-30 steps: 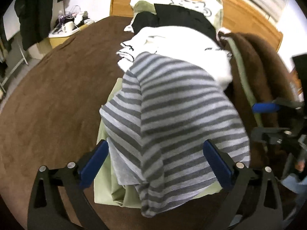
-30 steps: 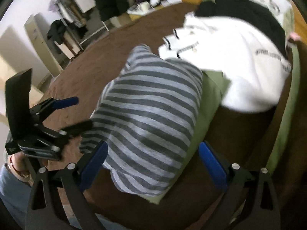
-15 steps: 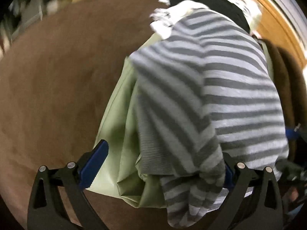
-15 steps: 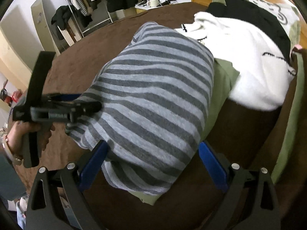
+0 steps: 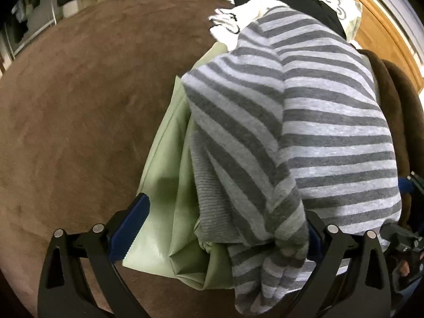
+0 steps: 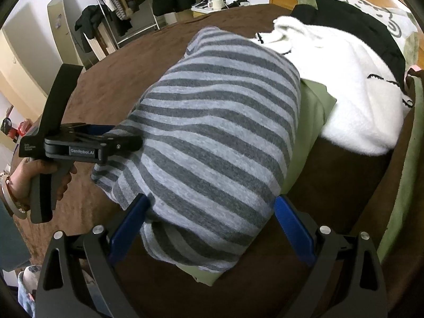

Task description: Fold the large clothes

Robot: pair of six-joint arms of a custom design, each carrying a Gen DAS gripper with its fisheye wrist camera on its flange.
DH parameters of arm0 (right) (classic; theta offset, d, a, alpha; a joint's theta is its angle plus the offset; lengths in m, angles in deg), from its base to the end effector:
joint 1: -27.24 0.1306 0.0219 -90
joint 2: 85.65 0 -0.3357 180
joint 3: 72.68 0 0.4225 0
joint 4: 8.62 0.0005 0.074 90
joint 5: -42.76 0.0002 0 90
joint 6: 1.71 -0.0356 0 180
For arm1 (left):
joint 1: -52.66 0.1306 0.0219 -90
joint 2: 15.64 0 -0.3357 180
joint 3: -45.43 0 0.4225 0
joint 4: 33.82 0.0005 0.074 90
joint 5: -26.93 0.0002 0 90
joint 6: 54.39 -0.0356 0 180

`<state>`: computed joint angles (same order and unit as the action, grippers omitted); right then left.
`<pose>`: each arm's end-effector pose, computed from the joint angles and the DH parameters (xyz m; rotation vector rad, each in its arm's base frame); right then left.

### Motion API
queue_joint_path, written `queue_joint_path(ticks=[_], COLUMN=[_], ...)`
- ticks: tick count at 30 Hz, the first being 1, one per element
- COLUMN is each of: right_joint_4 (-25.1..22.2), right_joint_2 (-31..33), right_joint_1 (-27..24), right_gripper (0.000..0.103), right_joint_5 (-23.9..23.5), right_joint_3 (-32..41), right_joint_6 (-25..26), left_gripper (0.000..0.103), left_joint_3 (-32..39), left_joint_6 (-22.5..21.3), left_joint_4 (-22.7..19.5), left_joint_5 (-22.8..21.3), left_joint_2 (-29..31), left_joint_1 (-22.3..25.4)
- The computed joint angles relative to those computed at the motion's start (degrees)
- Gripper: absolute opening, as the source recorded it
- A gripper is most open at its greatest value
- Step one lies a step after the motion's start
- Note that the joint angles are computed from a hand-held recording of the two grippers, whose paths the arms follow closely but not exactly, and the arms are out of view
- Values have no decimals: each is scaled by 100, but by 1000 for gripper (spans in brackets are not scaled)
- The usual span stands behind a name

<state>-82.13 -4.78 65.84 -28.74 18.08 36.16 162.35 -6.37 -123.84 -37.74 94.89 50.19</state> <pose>0.3454 0.2606 0.4380 0.4033 2.5605 0.1356 0.5699 -0.0403 0.3865 1.1065 2.6142 -0.5469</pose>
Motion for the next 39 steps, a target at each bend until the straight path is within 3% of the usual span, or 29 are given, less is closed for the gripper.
queue_joint_path(ticks=[8, 12, 18, 20, 28, 32, 39], right_joint_4=[-190, -215, -453, -557, -1024, -1232, -1631], right_joint_2=[82, 119, 186, 151, 125, 99, 100], right_joint_1=[118, 231, 549, 693, 1261, 1666, 2358], right_gripper=[94, 94, 95, 95, 95, 95, 95], right_joint_5=[83, 84, 576, 718, 1038, 1321, 1721], right_joint_3=[268, 399, 775, 845, 1029, 1031, 1084], right_joint_6=[-8, -8, 43, -94, -654, -1000, -1730], left_gripper=[96, 96, 96, 96, 96, 96, 96], left_joint_3=[426, 599, 351, 339, -715, -1377, -2070], left_joint_6=[297, 380, 279, 195, 145, 43, -262], left_joint_4=[-107, -134, 145, 51, 180, 347, 84], left_joint_5=[289, 230, 253, 372, 620, 419, 554], left_joint_2=[-70, -193, -719, -830, -1980, -2625, -3458], left_joint_1=[57, 108, 298, 399, 948, 1112, 1410])
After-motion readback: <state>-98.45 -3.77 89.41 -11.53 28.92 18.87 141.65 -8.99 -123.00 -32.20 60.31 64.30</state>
